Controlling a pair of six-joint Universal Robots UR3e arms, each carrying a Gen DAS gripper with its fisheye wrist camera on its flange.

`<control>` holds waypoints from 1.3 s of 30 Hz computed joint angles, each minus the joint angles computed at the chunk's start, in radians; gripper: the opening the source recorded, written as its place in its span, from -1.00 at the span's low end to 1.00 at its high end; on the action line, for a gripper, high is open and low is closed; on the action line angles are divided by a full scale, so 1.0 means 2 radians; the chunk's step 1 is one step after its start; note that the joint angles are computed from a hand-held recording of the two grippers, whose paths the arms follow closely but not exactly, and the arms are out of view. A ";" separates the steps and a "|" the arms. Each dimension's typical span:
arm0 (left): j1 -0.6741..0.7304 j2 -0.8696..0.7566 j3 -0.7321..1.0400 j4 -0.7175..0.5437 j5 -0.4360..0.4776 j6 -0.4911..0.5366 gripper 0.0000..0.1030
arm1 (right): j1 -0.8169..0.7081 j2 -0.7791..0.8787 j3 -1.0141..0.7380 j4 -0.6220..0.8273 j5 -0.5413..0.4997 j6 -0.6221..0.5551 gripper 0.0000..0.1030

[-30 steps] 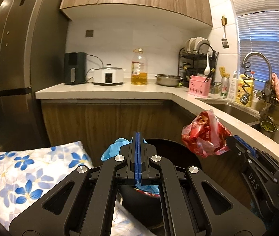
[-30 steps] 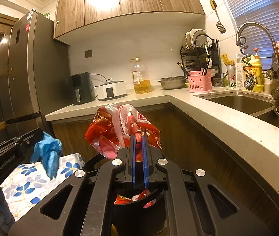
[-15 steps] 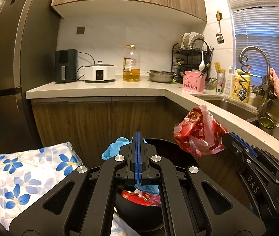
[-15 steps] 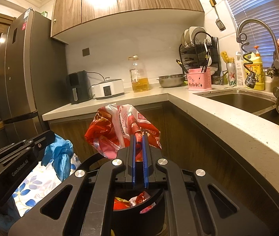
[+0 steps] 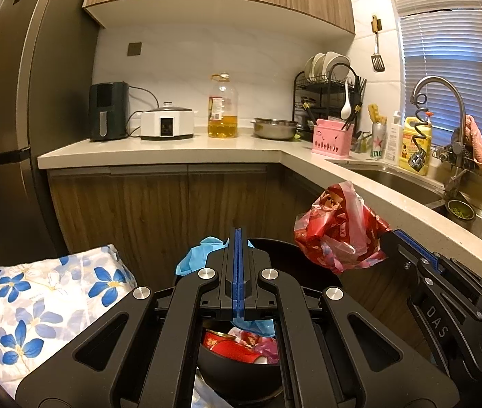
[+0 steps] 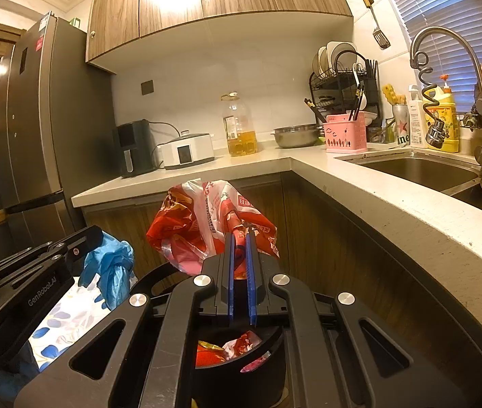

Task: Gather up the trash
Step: 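Open both tools to drop the glove and red-and-white bag into the bin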

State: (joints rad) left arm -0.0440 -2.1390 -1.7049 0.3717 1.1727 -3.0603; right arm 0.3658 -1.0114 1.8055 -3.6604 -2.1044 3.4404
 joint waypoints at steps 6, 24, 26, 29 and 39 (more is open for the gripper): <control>0.001 -0.011 0.011 0.001 -0.006 0.002 -1.00 | -0.002 0.008 -0.008 -0.001 0.005 -0.003 -0.86; -0.008 -0.064 0.074 -0.042 -0.015 0.008 -0.64 | -0.019 0.020 -0.004 -0.009 0.011 0.007 -0.12; -0.001 -0.066 0.073 -0.045 -0.025 0.002 -0.32 | -0.020 0.018 0.002 -0.011 0.009 0.009 -0.05; 0.004 -0.062 0.059 -0.024 -0.024 -0.003 0.00 | -0.019 0.014 0.007 -0.010 0.006 0.012 0.01; 0.055 -0.004 -0.059 0.044 -0.036 -0.017 0.60 | 0.006 0.006 0.011 -0.006 -0.013 0.008 0.46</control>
